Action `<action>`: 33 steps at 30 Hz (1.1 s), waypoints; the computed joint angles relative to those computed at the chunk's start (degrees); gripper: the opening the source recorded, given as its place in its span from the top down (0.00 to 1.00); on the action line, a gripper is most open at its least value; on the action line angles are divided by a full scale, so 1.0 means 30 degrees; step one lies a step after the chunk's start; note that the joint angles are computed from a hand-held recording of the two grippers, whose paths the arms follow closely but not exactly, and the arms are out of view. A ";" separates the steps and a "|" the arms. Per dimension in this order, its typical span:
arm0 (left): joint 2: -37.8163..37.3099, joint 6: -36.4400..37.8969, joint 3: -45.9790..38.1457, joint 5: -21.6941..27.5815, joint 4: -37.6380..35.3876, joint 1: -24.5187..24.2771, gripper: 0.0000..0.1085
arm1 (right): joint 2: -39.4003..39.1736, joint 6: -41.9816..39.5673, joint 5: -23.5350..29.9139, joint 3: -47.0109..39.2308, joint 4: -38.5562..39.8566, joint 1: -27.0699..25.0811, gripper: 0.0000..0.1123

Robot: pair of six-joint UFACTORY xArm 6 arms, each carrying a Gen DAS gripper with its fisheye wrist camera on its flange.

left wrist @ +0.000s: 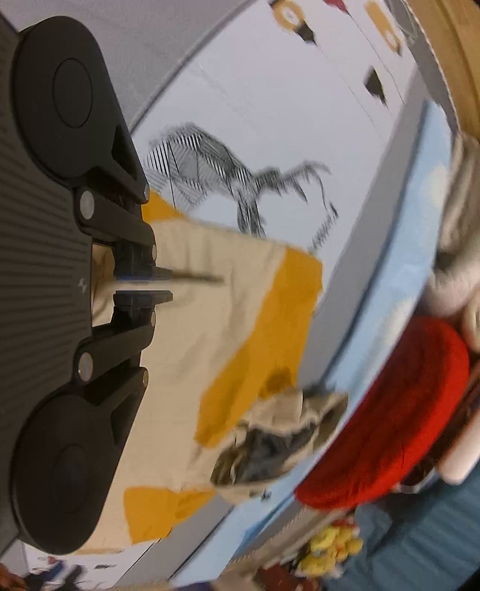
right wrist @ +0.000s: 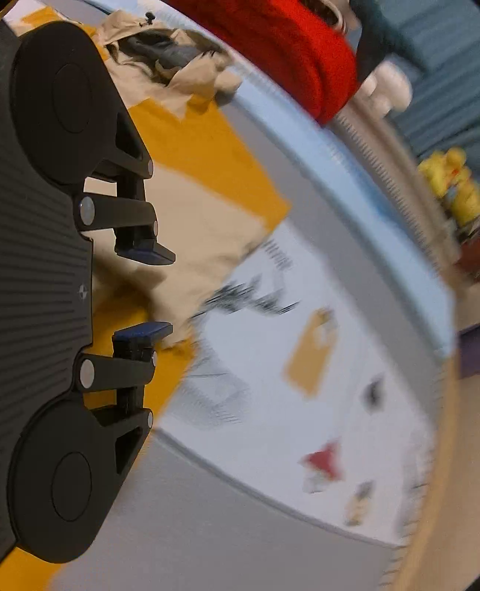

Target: Fold large clothes

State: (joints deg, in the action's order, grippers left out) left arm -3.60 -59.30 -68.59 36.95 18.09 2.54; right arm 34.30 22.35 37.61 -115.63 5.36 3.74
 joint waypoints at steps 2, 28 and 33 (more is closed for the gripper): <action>0.0184 0.1449 0.0074 -0.0771 -0.1591 -0.0103 0.90 | -0.0263 -0.1871 -0.1680 0.0638 0.1846 0.0050 0.68; 0.1628 0.2512 -0.1628 0.2840 -0.2476 -0.0530 0.80 | 0.5189 -0.4125 0.8932 -0.8599 0.4908 -0.0422 0.56; 0.1632 0.2463 -0.1846 0.3107 -0.2256 -0.0695 0.75 | 0.4198 -0.5214 0.7656 -0.7321 0.4803 -0.0233 0.56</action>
